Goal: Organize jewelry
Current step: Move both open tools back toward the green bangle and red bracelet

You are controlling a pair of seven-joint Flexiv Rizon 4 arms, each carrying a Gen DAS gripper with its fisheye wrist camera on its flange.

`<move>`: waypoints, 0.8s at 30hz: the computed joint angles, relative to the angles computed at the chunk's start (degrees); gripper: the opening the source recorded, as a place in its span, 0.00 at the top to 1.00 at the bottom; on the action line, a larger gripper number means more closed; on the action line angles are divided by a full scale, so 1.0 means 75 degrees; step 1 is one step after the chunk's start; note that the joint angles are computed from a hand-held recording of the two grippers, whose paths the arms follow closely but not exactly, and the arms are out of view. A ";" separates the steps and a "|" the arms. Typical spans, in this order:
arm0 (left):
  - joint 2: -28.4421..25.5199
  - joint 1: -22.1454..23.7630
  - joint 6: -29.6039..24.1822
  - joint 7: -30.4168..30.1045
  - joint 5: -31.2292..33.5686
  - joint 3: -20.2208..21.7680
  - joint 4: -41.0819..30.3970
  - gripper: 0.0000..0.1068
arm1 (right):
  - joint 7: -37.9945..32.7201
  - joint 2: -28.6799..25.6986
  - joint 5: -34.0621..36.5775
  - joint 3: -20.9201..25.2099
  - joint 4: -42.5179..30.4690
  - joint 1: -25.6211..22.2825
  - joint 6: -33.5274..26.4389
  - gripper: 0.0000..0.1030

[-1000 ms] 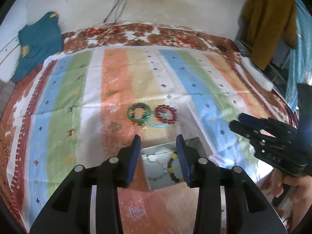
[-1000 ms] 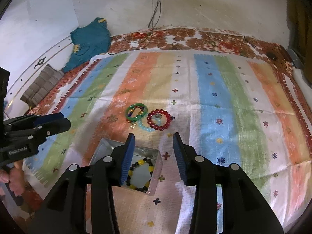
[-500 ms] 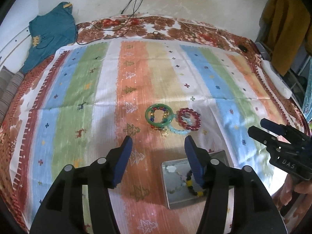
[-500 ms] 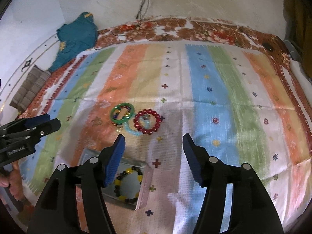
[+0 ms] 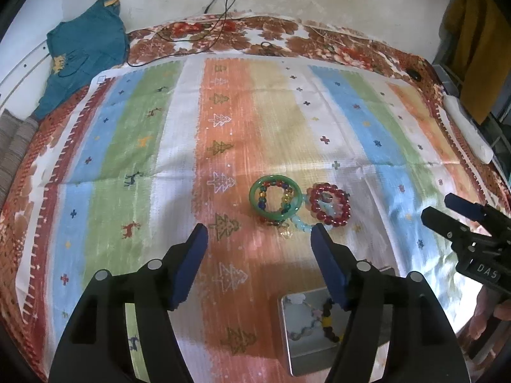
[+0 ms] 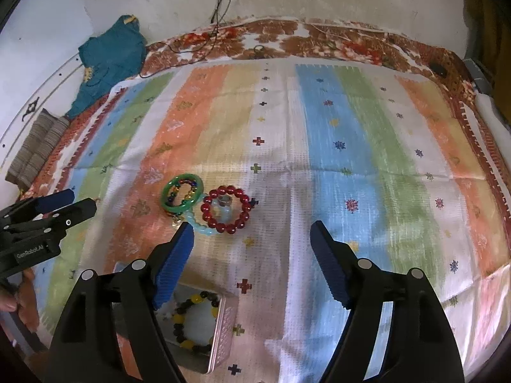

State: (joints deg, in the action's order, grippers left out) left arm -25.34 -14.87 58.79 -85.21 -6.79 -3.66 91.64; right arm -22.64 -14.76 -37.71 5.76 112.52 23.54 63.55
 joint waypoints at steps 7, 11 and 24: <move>-0.0441 -0.0050 -0.0354 -0.0278 0.0193 0.0146 -0.0500 0.37 | -0.0325 -0.0300 0.0374 0.0011 -0.0273 -0.0033 -0.0075 0.24; -0.0588 -0.0072 -0.0457 -0.0391 0.0281 0.0175 -0.0700 0.35 | -0.0538 -0.0456 0.0540 -0.0006 -0.0394 -0.0017 -0.0126 0.24; -0.1217 -0.0102 -0.0875 -0.0465 0.0412 0.0242 -0.1455 0.35 | -0.1187 -0.1057 0.1141 -0.0099 -0.0933 0.0079 -0.0396 0.24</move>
